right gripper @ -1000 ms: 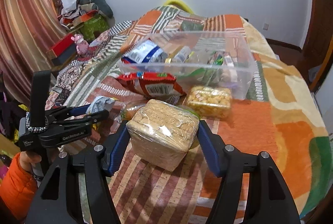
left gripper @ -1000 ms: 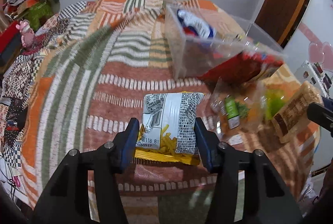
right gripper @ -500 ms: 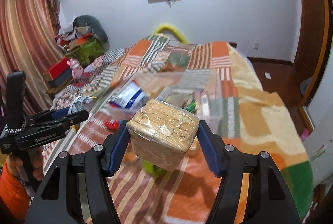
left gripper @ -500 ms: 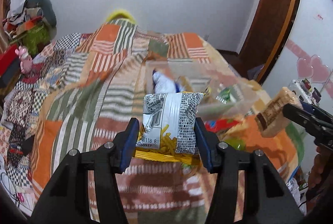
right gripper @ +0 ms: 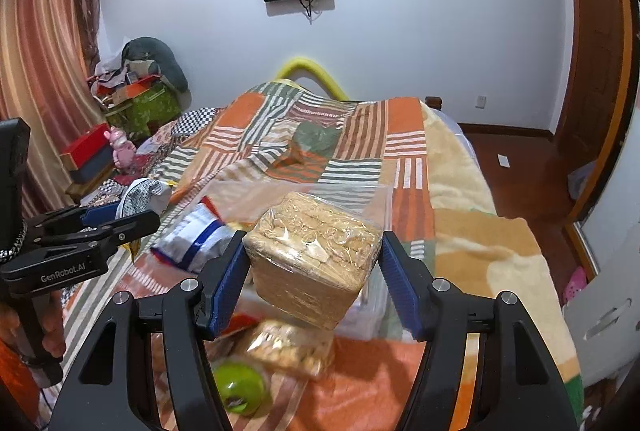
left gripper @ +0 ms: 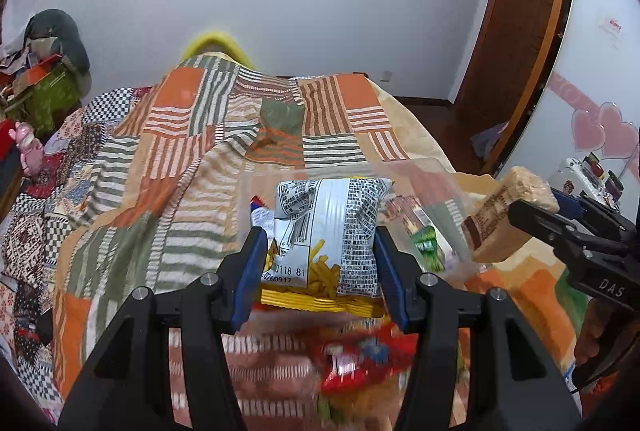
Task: Organize snacks
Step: 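Carry the grey packet and cracker loaf into the clear box and open both tools, then grasp the bread bun bag with the left tool while the right tool grasps the green MENG cup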
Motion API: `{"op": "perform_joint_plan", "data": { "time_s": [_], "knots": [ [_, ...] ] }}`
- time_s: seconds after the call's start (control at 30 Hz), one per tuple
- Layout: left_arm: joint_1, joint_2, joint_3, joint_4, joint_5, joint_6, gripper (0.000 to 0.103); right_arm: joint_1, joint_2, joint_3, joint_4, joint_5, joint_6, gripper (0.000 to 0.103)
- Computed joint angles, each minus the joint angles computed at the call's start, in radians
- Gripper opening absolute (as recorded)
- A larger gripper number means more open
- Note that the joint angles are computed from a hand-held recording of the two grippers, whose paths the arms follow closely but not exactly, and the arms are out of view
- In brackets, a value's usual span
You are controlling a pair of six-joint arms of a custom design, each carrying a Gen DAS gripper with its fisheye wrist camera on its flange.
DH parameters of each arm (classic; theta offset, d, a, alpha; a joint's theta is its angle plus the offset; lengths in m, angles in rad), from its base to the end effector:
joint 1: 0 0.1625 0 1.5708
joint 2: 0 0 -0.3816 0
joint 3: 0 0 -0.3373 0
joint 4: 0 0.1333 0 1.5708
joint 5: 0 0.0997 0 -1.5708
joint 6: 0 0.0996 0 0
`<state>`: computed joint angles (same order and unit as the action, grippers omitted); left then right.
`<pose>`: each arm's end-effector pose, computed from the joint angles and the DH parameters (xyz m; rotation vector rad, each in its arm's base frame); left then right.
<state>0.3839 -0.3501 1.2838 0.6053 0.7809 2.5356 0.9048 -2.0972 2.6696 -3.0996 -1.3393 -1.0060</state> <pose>-0.3517 -0.3621 -0.0510 0.7115 2.4392 -0.8525 -0.0184 -0.2761 0.3353 0.5431 -2.3176 1.0307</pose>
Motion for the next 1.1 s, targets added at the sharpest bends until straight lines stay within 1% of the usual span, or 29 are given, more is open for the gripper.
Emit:
{"op": "perform_joint_plan", "data": {
  "time_s": [0.1,0.2,0.27,0.4,0.5,0.63,0.73,0.83,0.97,1.03,1.1],
  "knots": [
    [0.037,0.038,-0.07,0.02,0.024,0.036,0.053,0.059,0.121,-0.027,-0.105,-0.067,0.017,0.061],
    [0.068,0.081,-0.144,0.051,0.036,0.07,0.053,0.104,0.221,-0.05,-0.188,-0.126,0.018,0.061],
    [0.082,0.104,-0.18,0.066,0.04,0.087,0.053,0.124,0.273,-0.067,-0.216,-0.155,0.018,0.061],
    [0.103,0.142,-0.242,0.082,0.048,0.118,0.053,0.142,0.347,-0.096,-0.25,-0.19,0.014,0.062],
    [0.106,0.152,-0.258,0.083,0.048,0.126,0.053,0.156,0.368,-0.108,-0.252,-0.209,0.02,0.062],
    [0.105,0.154,-0.26,0.093,0.058,0.117,0.054,0.156,0.349,-0.12,-0.208,-0.21,0.022,0.064],
    [0.098,0.128,-0.223,0.075,0.063,0.106,0.054,0.146,0.307,-0.117,-0.168,-0.186,0.012,0.064],
    [0.079,0.09,-0.168,0.056,0.057,0.081,0.055,0.143,0.249,-0.11,-0.117,-0.163,0.003,0.064],
    [0.036,0.031,-0.073,0.031,0.028,0.039,0.06,0.133,0.166,-0.089,-0.054,-0.127,-0.022,0.064],
    [0.016,0.01,-0.033,0.026,0.016,0.016,0.063,0.115,0.106,-0.069,-0.014,-0.098,-0.037,0.064],
    [-0.008,-0.008,0.012,0.028,0.005,-0.02,0.066,0.083,0.033,-0.055,0.061,-0.062,-0.056,0.065]
  ]
}}
